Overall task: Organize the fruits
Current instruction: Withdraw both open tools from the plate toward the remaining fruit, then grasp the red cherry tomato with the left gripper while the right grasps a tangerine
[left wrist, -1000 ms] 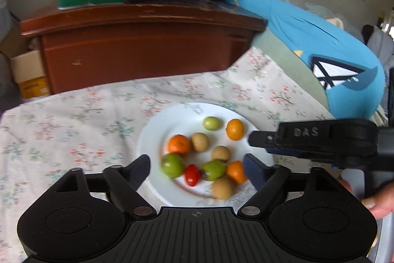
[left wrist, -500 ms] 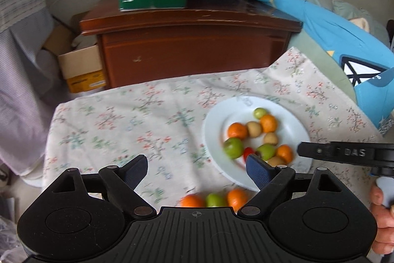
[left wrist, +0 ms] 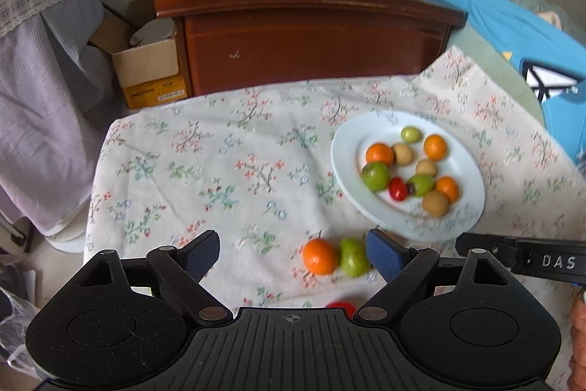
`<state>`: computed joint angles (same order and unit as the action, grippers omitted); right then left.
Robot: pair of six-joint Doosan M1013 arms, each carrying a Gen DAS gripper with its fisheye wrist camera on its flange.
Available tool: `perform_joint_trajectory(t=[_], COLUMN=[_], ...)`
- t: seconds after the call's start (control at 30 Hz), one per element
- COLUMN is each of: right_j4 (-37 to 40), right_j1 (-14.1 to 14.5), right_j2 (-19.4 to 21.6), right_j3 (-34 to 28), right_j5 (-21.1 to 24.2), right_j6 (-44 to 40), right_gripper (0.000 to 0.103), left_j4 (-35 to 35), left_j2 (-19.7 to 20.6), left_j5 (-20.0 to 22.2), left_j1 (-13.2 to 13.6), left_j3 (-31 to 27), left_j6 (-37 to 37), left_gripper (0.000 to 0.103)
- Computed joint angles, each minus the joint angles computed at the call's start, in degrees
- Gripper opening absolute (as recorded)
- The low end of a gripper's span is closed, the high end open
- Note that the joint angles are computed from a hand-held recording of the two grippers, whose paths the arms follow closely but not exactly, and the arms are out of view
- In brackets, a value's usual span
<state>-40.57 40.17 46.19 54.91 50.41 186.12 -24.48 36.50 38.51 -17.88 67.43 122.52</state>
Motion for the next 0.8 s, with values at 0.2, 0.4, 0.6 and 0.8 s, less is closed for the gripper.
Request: perform_joint_trajectory(t=[0.2,0.4,0.6,0.8], right_j4=[2.0,3.0,3.5,3.6], right_j1=[0.2,-0.1,-0.4,-0.7], right_j2=[1.5,2.7,3.8,5.0], right_j3=[-2.5,-3.9,-5.3,-6.7], right_j5=[0.1,-1.0,-2.4,-2.2], right_j6=[-3.0,-3.4,-5.7,-7.1], right_gripper=[0.04,0.039,0.037,0.037], left_j4=[1.6,1.1,1.0,-1.9], left_j2=[-0.1,0.0,0.4,0.7], left_j5=[0.4,1.1,2.7,4.4], left_j1=[0.1,0.4,0.5,0.8], left_j3=[1.2,2.4,2.5,2.1], left_j6=[0.7,3.7,4.3,5.5], left_gripper=[0.089,0.089,0.088,0.088])
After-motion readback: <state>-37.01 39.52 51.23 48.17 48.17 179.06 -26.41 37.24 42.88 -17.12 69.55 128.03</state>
